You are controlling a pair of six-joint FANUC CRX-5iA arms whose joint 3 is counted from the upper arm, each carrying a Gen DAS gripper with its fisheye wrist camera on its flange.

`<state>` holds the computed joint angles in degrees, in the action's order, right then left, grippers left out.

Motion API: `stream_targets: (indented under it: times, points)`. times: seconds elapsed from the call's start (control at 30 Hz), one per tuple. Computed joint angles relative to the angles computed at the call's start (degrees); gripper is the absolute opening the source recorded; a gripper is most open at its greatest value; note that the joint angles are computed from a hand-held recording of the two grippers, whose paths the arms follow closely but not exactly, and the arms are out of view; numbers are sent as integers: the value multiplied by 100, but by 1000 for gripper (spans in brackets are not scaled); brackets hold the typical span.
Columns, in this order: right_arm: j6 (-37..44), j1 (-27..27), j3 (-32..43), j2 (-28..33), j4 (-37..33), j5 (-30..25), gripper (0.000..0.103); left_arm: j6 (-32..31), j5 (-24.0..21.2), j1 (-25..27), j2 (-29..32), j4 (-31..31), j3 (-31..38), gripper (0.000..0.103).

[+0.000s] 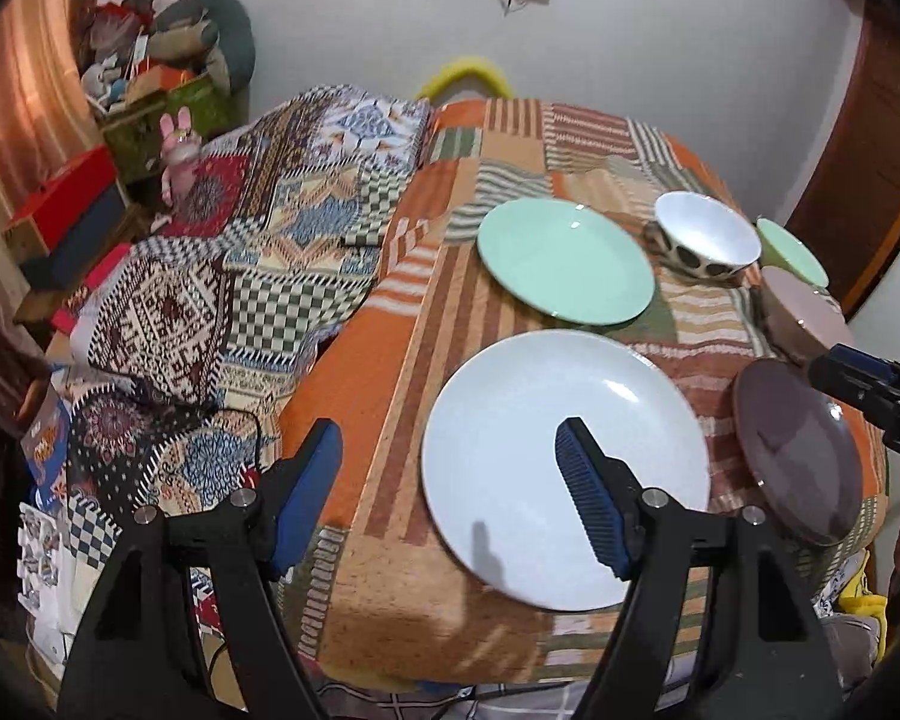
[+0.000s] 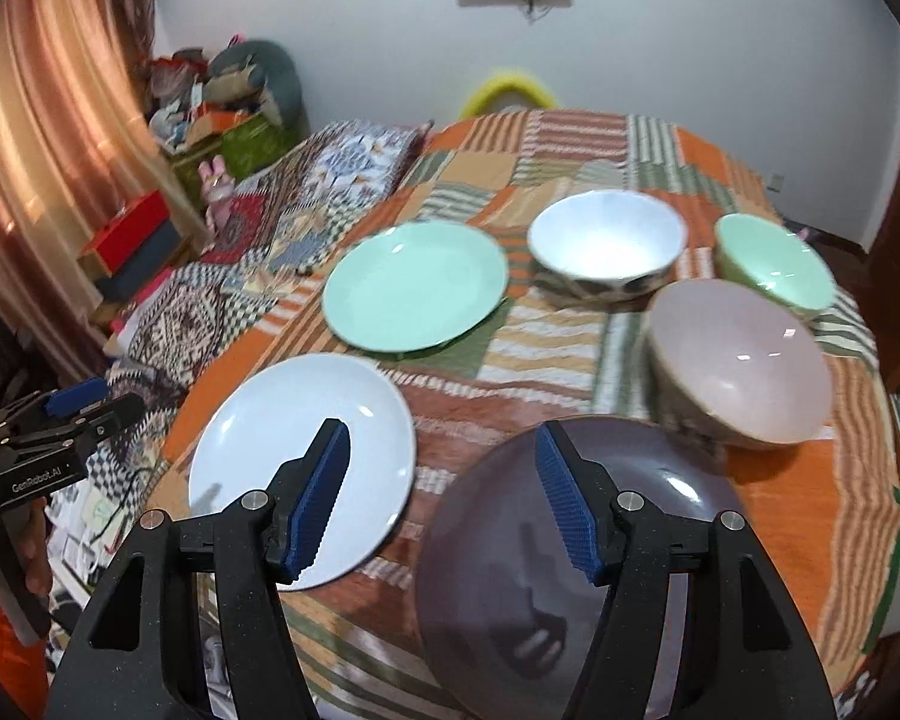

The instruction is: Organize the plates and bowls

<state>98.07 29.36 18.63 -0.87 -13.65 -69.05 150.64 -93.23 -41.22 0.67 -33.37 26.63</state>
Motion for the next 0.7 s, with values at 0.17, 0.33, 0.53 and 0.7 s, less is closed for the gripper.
stream_targets:
  times: [0.17, 0.33, 0.53, 0.7]
  points:
    - [44, 135, 112, 228, -24, -192, 60, 24, 358, 248, -176, 338, -485, 73]
    - [59, 212, 320, 548, -84, -534, 49, 29, 772, 523, -325, 686, -961, 72]
    - [-56, 316, 505, 870, 35, -886, 31, -95, 1234, 824, -515, 1099, -1456, 47]
    - [-187, 445, 510, 994, 250, -972, 24, -232, 1572, 1070, -651, 1444, -1803, 32]
